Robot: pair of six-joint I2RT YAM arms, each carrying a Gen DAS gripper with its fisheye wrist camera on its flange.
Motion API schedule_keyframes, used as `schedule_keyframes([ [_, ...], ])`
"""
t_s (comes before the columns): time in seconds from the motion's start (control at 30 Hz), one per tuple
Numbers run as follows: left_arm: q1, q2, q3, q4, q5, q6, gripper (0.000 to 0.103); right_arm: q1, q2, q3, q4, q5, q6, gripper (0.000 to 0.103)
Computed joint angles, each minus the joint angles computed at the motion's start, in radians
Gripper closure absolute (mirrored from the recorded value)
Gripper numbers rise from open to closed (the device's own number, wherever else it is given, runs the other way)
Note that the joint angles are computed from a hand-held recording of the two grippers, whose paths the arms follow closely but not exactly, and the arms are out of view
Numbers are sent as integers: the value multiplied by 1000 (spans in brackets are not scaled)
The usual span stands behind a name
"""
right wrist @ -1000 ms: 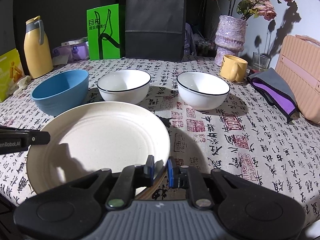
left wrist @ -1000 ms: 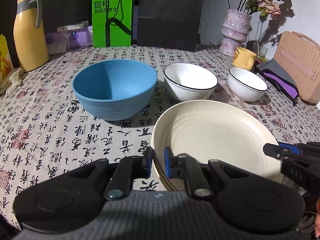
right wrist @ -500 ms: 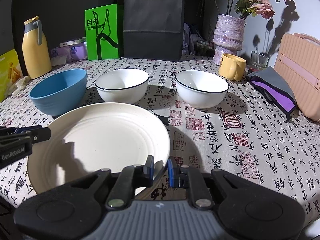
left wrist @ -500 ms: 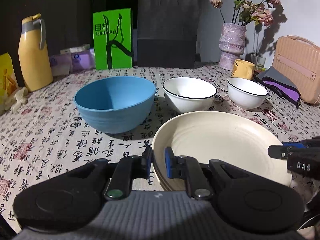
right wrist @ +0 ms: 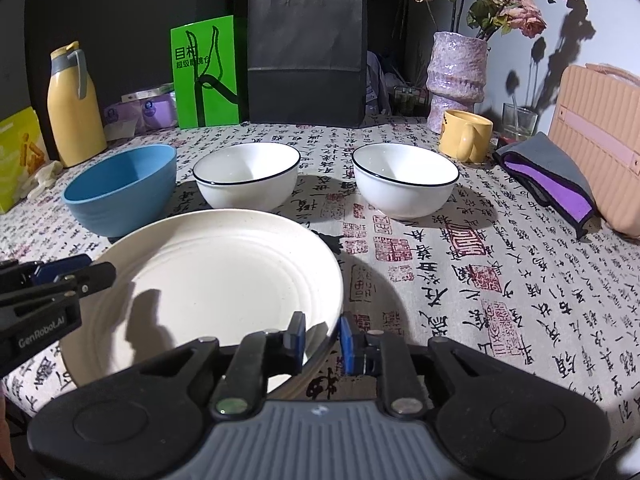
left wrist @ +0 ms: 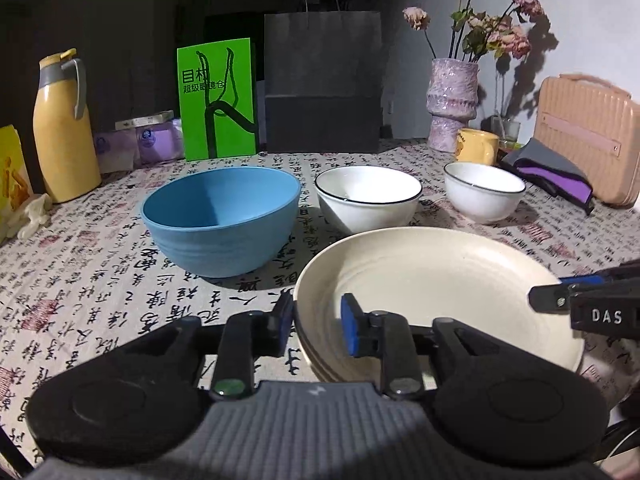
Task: Organize plates and bowls
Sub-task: 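Open both grippers and raise them off the plate stack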
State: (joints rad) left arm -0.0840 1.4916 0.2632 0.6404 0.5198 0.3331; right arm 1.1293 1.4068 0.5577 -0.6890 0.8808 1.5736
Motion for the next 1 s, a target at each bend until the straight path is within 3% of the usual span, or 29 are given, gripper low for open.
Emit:
schedule_keyframes([
  [0.03, 8, -4, 2, -5, 17, -1, 68, 2, -12, -6, 3, 4, 1, 82],
  [0.1, 28, -22, -1, -11, 51, -8, 46, 6, -33, -14, 2, 13, 12, 81],
  [0.17, 50, -40, -2, -15, 88, -18, 31, 17, -57, -26, 7, 27, 24, 72],
  [0.2, 64, -48, 0, -19, 109, -23, 21, 25, -72, -33, 8, 36, 31, 60],
  [0.23, 81, -57, 3, -29, 132, -26, 18, 35, -84, -38, 7, 47, 39, 46],
  [0.3, 114, -73, 13, -48, 175, -42, 3, 60, -97, -41, -2, 74, 59, 29],
  [0.33, 134, -78, 16, -51, 203, -54, 0, 72, -101, -41, -5, 87, 68, 19],
  [0.4, 179, -83, 20, -45, 262, -85, 0, 100, -107, -41, -14, 115, 92, 10],
  [0.53, 255, -101, 51, -111, 350, -82, 0, 151, -107, -37, -43, 158, 153, 0],
  [0.73, 374, -50, 121, -287, 439, 20, 0, 228, -66, -9, -111, 201, 255, 0],
  [1.0, 510, 42, 178, -459, 514, 204, 0, 260, -20, 3, -69, 225, 282, 0],
])
